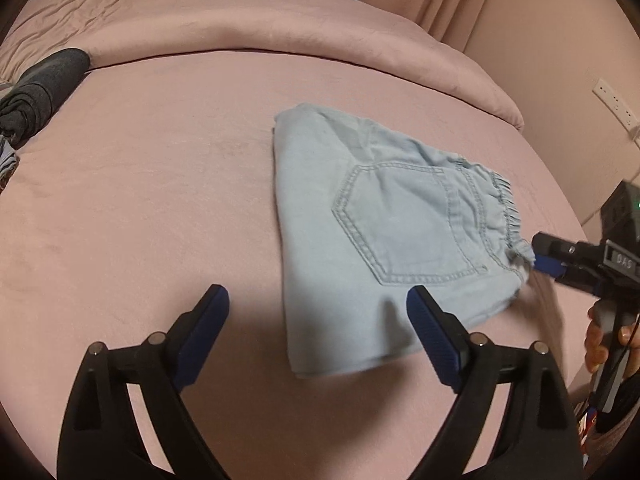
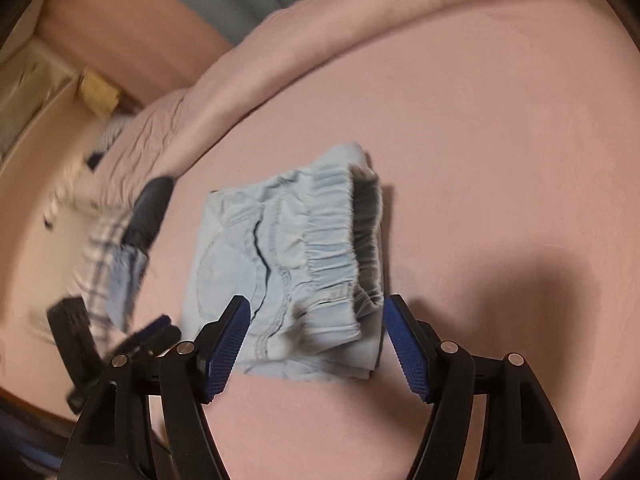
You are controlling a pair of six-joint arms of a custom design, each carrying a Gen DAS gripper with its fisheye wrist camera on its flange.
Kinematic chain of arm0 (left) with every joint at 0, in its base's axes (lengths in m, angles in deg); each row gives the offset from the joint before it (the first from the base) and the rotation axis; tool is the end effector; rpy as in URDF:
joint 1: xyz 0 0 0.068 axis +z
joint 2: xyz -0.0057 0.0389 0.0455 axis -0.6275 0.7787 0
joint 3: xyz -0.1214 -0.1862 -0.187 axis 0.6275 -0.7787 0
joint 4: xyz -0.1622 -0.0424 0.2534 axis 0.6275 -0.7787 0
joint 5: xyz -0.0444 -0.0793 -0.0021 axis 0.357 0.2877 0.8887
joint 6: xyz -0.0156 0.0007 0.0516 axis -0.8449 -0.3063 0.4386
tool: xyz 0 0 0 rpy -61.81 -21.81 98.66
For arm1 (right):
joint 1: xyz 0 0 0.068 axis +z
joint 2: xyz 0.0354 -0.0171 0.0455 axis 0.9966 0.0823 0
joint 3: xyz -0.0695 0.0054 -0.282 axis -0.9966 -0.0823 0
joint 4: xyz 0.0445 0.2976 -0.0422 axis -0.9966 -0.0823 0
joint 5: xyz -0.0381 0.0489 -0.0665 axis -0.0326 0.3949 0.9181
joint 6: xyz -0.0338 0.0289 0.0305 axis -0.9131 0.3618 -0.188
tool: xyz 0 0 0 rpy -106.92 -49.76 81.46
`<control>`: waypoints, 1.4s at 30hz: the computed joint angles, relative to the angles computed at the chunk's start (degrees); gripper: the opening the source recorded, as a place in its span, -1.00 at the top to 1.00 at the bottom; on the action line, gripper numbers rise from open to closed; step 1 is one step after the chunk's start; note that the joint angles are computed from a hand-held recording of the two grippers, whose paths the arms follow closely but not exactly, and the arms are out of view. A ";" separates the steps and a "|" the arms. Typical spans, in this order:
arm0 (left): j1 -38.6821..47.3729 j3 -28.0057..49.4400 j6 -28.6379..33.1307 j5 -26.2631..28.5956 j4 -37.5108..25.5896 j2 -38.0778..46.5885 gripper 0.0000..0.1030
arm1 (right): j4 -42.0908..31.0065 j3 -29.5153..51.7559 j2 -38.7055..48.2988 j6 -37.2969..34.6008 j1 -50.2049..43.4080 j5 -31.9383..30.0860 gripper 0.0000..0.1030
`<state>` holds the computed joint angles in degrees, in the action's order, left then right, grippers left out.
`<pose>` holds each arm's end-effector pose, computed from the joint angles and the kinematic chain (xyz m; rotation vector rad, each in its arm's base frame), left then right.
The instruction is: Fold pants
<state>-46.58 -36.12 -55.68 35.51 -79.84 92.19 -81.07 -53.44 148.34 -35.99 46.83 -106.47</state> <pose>0.1926 -0.0377 0.2061 0.3269 2.5036 -0.4548 0.1621 -0.0967 0.1923 0.3553 2.4787 0.8013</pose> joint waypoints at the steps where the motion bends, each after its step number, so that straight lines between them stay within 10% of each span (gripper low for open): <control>1: 0.18 0.15 0.05 0.00 0.28 0.74 -0.76 | 1.14 -0.59 1.28 1.09 0.71 -0.46 -0.36; 11: 0.29 1.16 -0.67 6.96 7.41 13.57 -0.62 | 5.29 -0.51 2.48 1.13 5.07 3.56 -0.47; 20: 4.62 2.24 -2.68 14.81 7.29 14.65 0.74 | 4.85 -1.44 -7.43 -2.91 5.02 4.01 0.30; 29: 5.70 5.55 -2.33 12.28 6.75 5.35 0.77 | 12.75 4.00 -12.96 7.09 18.44 5.36 0.35; 37: 17.18 15.15 3.08 11.43 10.56 17.13 0.73 | 33.80 8.35 0.64 20.74 35.40 12.77 0.33; 42: 20.93 20.18 4.02 3.72 11.07 33.96 0.13 | 35.38 12.95 19.87 24.58 41.10 19.76 -0.13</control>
